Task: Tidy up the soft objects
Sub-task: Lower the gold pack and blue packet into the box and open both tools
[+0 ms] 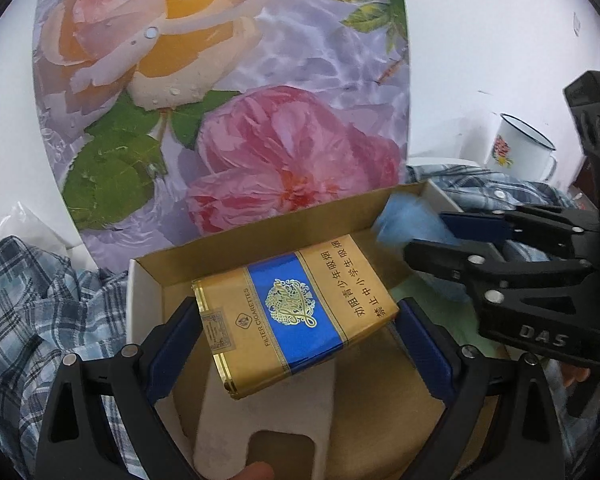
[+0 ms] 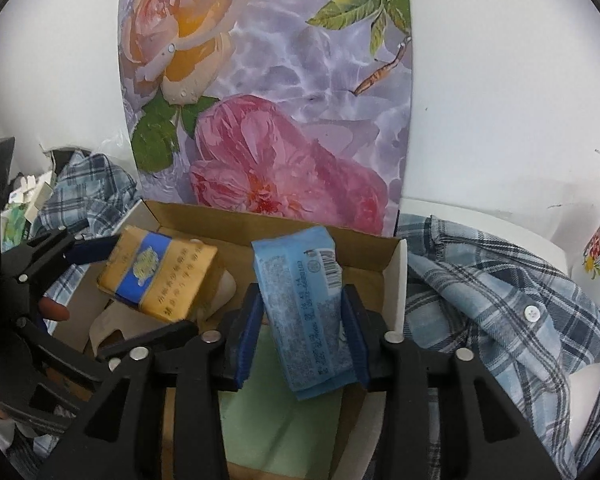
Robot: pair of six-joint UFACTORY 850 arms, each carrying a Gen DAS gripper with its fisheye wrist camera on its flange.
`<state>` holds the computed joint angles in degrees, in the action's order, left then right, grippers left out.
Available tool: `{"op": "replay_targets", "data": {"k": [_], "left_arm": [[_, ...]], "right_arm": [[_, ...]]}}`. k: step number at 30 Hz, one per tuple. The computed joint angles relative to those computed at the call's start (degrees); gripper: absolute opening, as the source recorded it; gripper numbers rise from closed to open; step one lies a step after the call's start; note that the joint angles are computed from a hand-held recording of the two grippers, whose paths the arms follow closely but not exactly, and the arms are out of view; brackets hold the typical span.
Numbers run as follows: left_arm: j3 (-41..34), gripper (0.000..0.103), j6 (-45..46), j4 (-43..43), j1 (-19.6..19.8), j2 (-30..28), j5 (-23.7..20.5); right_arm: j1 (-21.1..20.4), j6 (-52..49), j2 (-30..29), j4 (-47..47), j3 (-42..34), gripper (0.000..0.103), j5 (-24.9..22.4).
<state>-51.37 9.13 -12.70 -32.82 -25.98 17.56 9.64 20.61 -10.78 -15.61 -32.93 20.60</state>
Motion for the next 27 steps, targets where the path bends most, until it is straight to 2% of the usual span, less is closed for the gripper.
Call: {"op": "replay_targets", "data": {"k": [1, 2, 3, 5, 9, 13, 15, 20, 24, 27], "left_arm": [[-0.05, 0.103, 4.04, -4.40, -0.16, -0.14, 0.18], [0.16, 0.103, 6.51, -7.10, -0.21, -0.09, 0.61], [0.16, 0.103, 7.84, -8.52, -0.21, -0.14, 0.80], [0.19, 0.103, 7.26, -8.14, -0.04, 0.03, 0.45], [1.10, 0.103, 3.44, -4.23, 0.05, 0.94, 1.01], [2.05, 0.103, -5.33, 4.74, 0.75, 2.09, 1.24], [2.12, 0.103, -5.85, 4.93, 0.56, 2.23, 1.81], [3.61, 0.103, -3.61, 1.89, 0.20, 4.20, 3.11], [4.69, 0.103, -0.85, -0.53, -0.31, 5.96, 4.16], [5.58, 0.103, 3.97, -4.75, -1.03, 6.94, 6.00]], "right_arm": [[0.12, -1.33, 0.06, 1.51, -0.02, 0.049, -0.26], [0.06, -2.01, 0.30, 2.37, 0.16, 0.063, -0.14], [-0.22, -0.81, 0.49, 1.27, 0.34, 0.072, 0.41], [-0.81, 3.04, 0.97, -2.50, 0.64, 0.077, 1.16], [-0.09, 0.12, 1.80, 0.95, 1.01, 0.093, 1.16], [-0.46, 1.42, 2.62, 0.26, 1.59, 0.099, 2.00], [-1.12, 3.68, 3.11, -2.06, 1.92, 0.101, 2.14], [-1.50, 6.72, 4.28, -4.84, 2.34, 0.101, 2.64], [-2.53, 15.66, 5.57, -14.00, 2.46, 0.102, 2.88], [-1.62, 14.41, 6.44, -12.79, 2.34, 0.102, 1.61]]}}
